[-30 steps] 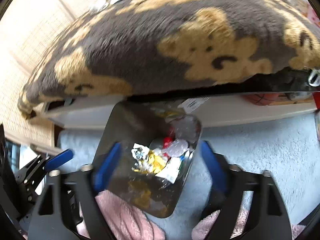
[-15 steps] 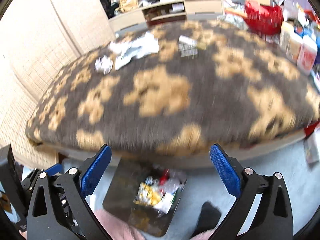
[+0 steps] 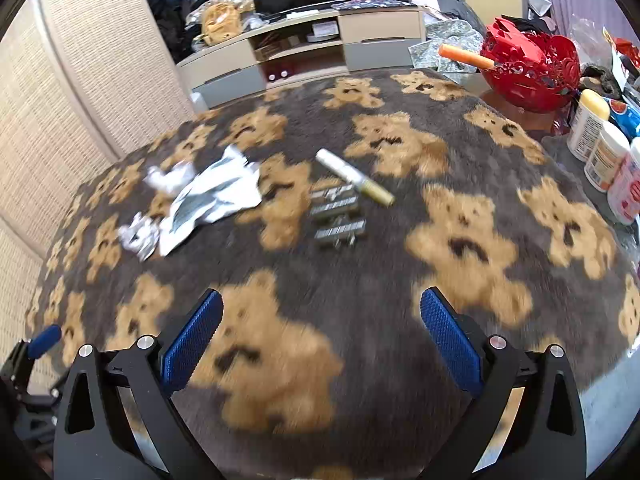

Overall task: Collect trash
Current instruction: 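Grasp the white crumpled tissue with the left tool while the right tool grasps the dark metal cylinders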

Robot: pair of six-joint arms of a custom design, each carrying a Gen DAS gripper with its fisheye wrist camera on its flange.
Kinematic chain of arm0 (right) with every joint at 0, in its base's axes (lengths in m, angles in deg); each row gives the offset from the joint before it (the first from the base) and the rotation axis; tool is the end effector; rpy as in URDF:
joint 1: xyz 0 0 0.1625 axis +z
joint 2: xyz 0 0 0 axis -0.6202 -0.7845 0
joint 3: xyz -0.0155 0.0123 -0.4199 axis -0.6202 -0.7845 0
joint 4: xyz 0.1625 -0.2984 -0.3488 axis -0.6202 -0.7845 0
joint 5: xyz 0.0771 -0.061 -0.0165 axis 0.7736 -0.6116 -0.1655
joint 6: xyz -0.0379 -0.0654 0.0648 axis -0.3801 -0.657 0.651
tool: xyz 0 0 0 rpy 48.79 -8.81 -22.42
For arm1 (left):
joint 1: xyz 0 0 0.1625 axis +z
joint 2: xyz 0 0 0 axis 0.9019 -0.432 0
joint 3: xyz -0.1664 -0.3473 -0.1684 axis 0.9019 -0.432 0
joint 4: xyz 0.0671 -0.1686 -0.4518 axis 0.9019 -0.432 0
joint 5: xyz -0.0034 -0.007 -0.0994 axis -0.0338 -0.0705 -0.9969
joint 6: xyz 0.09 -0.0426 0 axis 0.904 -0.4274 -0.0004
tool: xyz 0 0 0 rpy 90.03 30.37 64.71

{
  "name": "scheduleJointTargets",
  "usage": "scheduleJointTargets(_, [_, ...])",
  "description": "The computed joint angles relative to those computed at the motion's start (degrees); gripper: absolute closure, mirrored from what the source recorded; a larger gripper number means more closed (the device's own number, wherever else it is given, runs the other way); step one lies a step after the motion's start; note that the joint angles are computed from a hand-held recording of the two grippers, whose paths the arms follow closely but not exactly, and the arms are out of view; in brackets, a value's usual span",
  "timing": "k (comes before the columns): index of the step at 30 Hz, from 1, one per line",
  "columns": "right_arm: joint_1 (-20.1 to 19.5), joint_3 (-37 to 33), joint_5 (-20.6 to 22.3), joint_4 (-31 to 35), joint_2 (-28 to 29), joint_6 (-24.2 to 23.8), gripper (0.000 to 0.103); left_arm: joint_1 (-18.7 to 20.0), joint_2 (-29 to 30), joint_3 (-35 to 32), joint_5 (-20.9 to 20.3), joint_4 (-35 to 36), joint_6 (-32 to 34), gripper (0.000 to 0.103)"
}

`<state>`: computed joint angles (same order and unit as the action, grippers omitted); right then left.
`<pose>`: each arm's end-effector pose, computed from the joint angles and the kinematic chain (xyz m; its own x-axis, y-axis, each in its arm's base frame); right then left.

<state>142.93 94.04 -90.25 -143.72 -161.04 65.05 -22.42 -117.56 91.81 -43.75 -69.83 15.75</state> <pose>0.1762 -0.4097 0.1496 -0.8297 0.2168 0.5144 -0.2028 0.7414 -0.6397 -0.1517 -0.4122 0.1776 -0.6785 0.3100 -0.6660 0.6222 0.7245 -0.2966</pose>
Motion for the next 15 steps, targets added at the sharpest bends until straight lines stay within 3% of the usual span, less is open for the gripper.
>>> scheduleJointTargets(8, [-4.2,-4.4,1.9,0.1,2.8,-2.1,0.006,6.1,12.0,-8.5,-0.2,-9.8,7.0,0.014])
scheduleJointTargets(15, [-6.4,-6.6,4.8,2.1,3.9,-2.2,0.02,9.5,18.5,-14.4,-1.5,-11.9,8.8,0.027])
